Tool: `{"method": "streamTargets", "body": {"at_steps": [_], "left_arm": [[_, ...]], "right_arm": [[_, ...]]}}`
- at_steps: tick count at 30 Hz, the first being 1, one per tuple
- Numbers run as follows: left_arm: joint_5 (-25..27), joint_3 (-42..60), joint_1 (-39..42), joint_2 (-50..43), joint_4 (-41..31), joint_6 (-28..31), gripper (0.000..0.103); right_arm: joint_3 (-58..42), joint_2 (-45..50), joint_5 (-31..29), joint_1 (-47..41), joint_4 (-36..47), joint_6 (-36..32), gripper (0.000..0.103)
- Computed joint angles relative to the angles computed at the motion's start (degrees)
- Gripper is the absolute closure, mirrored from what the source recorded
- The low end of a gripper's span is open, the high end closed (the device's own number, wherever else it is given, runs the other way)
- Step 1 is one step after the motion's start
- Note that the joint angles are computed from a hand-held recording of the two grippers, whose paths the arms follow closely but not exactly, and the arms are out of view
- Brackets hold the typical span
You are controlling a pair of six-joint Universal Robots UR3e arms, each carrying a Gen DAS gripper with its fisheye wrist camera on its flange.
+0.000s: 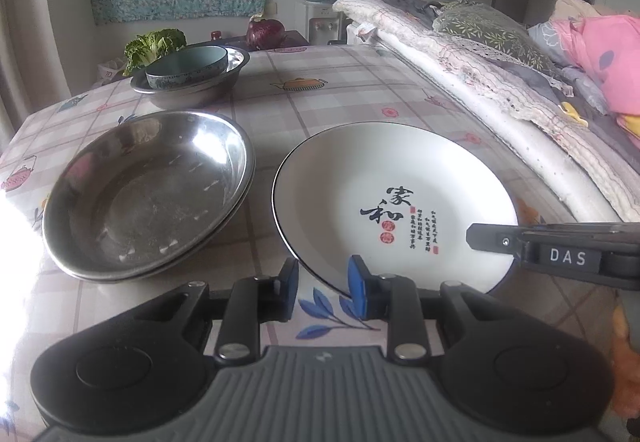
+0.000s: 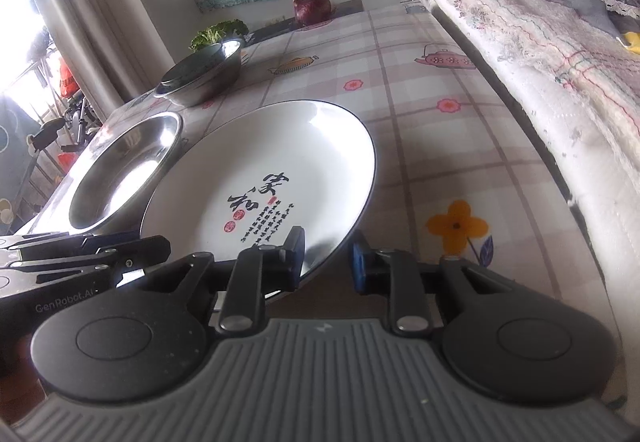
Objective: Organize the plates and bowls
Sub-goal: 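Lift the white plate with the right tool and carry it toward the steel basins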
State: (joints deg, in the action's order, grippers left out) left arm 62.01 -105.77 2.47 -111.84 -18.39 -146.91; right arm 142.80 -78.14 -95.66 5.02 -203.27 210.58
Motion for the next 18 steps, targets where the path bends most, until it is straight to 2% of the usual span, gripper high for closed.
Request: {"method": "streamTargets", "body": {"at_steps": [5,10,16,18], "left_arm": [[-2.1,-4.2,3.4,5.1,-5.0,4.4,0.075],[-2.9,-6.4,5.1,7.6,-7.0,5.9,0.075],[-3.2,-4.8,5.5,6.2,-5.7,2.6,0.074],[-3.4,-3.5,5.5,4.9,-5.2,1.0,0.067]], "right_arm": [[2.6,-2.1,-2.4,4.7,0.0,2.2,0.079],[4.6,-2.8,-4.3,8.4,-1.7,4.9,0.078],[4.4,-3.5,-7.8,11.2,-0.8,9.1,0.077],[4.2,-4.6,-8.6,11.1,0.6,9.4,0.076]]}}
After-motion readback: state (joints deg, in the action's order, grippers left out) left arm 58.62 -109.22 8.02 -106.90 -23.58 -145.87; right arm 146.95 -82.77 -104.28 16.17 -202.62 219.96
